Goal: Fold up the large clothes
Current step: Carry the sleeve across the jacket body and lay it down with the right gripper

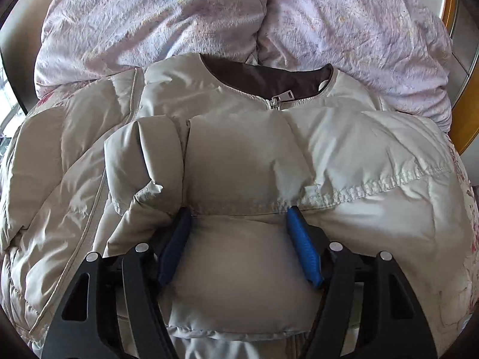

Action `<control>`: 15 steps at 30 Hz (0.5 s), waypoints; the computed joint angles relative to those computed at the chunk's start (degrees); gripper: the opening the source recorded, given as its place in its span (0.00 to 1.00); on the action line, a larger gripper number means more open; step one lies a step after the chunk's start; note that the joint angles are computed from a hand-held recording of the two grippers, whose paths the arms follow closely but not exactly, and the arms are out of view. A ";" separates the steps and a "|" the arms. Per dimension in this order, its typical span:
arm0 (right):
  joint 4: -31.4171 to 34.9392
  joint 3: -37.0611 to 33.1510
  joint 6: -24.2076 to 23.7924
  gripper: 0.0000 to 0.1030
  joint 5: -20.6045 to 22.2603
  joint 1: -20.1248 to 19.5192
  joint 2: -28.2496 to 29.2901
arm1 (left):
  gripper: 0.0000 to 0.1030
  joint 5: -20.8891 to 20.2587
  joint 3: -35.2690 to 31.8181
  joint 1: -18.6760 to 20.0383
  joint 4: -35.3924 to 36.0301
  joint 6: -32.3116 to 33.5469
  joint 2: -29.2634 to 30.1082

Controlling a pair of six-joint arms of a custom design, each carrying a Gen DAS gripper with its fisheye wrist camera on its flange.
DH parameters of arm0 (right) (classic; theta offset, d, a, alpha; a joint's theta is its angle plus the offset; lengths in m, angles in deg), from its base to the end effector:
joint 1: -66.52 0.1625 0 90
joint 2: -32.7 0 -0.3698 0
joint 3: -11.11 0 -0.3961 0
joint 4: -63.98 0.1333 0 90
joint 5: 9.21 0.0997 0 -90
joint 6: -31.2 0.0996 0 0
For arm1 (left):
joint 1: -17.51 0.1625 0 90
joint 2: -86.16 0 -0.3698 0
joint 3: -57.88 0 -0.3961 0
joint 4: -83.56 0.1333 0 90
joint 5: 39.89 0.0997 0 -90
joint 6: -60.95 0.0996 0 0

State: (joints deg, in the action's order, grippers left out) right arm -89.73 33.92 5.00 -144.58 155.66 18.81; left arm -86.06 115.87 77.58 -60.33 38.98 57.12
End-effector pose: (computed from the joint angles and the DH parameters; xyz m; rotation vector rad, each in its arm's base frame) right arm 0.0494 -0.8658 0.2310 0.0163 -2.0891 0.8291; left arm -0.2192 -0.7861 0.1272 -0.0480 2.4885 -0.9294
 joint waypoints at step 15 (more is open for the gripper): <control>-5.98 3.53 -2.06 0.67 1.10 -0.25 -1.02 | 0.81 2.41 -8.32 2.63 2.45 -9.53 3.67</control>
